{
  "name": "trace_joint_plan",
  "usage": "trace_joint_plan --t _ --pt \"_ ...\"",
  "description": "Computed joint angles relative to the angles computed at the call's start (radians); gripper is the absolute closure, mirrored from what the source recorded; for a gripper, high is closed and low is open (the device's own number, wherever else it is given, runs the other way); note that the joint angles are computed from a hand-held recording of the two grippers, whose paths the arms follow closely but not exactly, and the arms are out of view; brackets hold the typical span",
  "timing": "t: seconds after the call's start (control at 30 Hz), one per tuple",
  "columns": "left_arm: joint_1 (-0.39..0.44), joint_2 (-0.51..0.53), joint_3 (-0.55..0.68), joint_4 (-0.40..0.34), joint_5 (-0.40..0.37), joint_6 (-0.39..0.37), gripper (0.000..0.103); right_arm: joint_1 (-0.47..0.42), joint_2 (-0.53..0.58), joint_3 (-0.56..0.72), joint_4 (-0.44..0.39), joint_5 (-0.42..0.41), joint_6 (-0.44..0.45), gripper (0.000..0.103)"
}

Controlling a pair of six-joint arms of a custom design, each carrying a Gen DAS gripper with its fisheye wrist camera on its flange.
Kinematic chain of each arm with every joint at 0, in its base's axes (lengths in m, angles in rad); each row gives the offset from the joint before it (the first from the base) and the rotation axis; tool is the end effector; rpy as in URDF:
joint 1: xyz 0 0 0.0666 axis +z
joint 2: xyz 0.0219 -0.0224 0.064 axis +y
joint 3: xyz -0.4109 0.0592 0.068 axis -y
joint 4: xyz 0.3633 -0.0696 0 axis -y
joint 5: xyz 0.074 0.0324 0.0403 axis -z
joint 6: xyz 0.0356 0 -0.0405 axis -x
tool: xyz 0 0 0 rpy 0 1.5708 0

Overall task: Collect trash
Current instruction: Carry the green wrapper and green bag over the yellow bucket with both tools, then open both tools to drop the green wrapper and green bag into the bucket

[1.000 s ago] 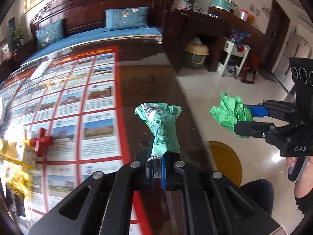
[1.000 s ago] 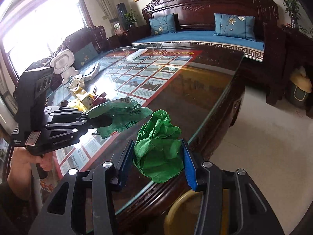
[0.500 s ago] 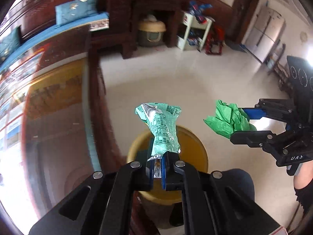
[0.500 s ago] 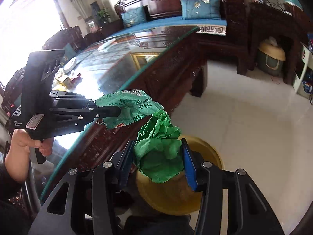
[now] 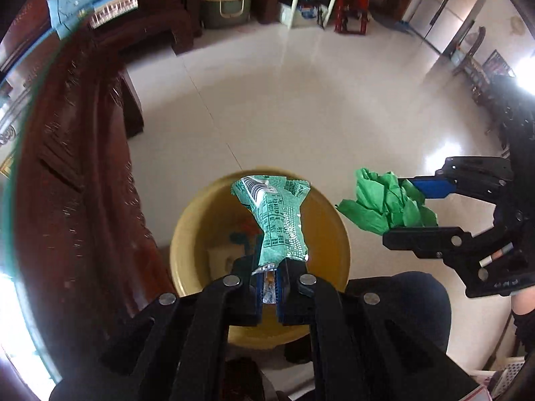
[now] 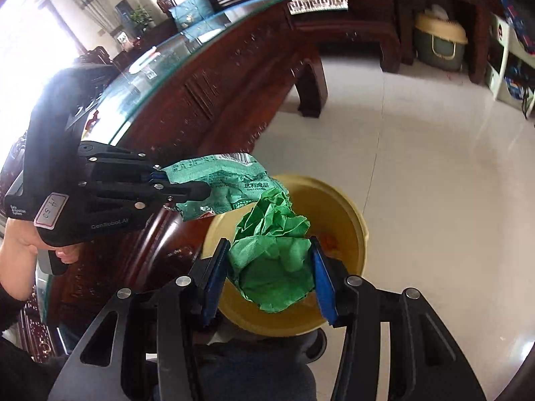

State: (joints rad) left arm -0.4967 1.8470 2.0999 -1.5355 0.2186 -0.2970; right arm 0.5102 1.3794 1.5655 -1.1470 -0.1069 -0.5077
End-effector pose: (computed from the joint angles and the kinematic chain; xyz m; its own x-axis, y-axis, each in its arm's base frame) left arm 0.5077 -0.2844 0.4940 -0.6540 0.6794 -0.3326 0.7433 0.6589 -0.1156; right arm 0.3736 0.2130 0.5244 -0.8871 0.0575 -0.4580 -0.1232 0.9268 0.3549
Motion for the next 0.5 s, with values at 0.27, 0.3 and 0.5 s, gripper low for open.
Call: trace_joint_plan --t 0.27,0.3,0.5 --pt "-0.006 0.097 0.061 -0.059 -0.019 0.048 0.085 -0.021 0.019 -0.031 0.002 -0.033 0.001 0.057" --pt "-0.004 0.096 0.049 -0.057 -0.02 0.05 0.072 -0.023 0.02 -0.035 0.004 -0.036 0.001 0.057" --pt "-0.001 0.066 0.008 -0.013 -0.03 0.034 0.036 -0.025 0.037 -0.04 0.016 -0.064 0.004 0.057"
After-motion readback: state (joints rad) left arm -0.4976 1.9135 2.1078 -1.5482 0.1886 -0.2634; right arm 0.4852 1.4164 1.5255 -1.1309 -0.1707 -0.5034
